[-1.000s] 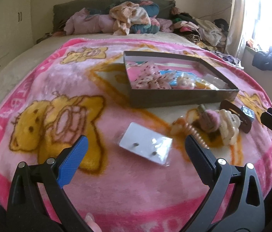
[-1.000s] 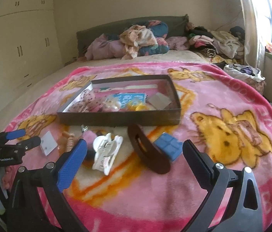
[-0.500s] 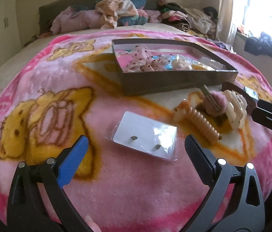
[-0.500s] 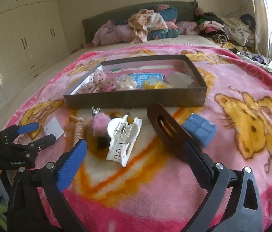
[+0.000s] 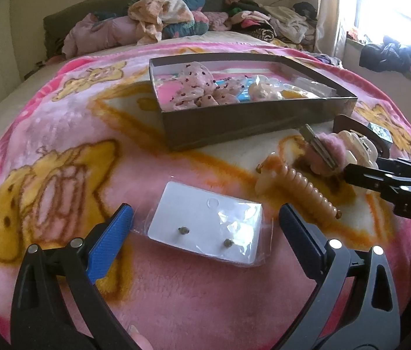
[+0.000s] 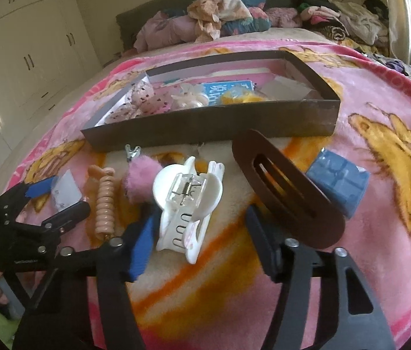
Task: Organize jewelry
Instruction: 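Move the right tool toward the white claw clip while the left tool approaches the earring card, then grasp the white claw clip with the right tool while the left tool grasps the earring card bag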
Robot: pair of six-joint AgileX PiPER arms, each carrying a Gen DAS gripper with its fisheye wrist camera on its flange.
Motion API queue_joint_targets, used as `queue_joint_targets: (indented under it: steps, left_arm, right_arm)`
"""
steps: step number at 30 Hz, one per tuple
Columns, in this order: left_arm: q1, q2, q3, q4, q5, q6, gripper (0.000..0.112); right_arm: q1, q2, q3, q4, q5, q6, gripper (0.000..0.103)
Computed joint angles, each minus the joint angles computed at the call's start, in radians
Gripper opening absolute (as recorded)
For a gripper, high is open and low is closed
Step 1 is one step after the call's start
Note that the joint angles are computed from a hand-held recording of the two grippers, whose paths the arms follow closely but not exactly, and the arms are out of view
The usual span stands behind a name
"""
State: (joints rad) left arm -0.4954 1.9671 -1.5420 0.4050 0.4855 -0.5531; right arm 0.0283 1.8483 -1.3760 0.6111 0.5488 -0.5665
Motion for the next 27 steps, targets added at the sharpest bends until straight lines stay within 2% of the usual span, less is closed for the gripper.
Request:
queue_joint_targets:
  steps: [3,4,5,9,10,27]
  left_arm:
    - [0.001,0.005,-0.009,-0.020,0.001,0.025,0.083]
    - [0.002,0.009,-0.014,-0.024,0.004,0.032,0.079]
    - [0.003,0.010,-0.016,-0.032,0.005,0.041,0.076]
    - [0.003,0.008,-0.017,-0.057,0.004,0.074,0.068]
    - [0.001,0.006,-0.014,-0.052,0.005,0.071,0.063]
    - [-0.028,-0.096,0.037,-0.037,-0.022,0.018,0.061]
  right_arm:
    - [-0.006,0.003,0.000,0.026,0.004,-0.025,0.041]
    - [-0.007,0.004,0.000,0.033,0.007,-0.034,0.031]
    - [-0.007,0.002,0.002,0.032,0.005,-0.037,0.029]
    - [-0.009,-0.009,0.017,0.045,-0.005,-0.058,0.029]
    - [-0.014,-0.013,0.021,0.053,-0.003,-0.065,0.028]
    - [-0.090,-0.128,0.109,0.234,0.028,-0.227,0.026]
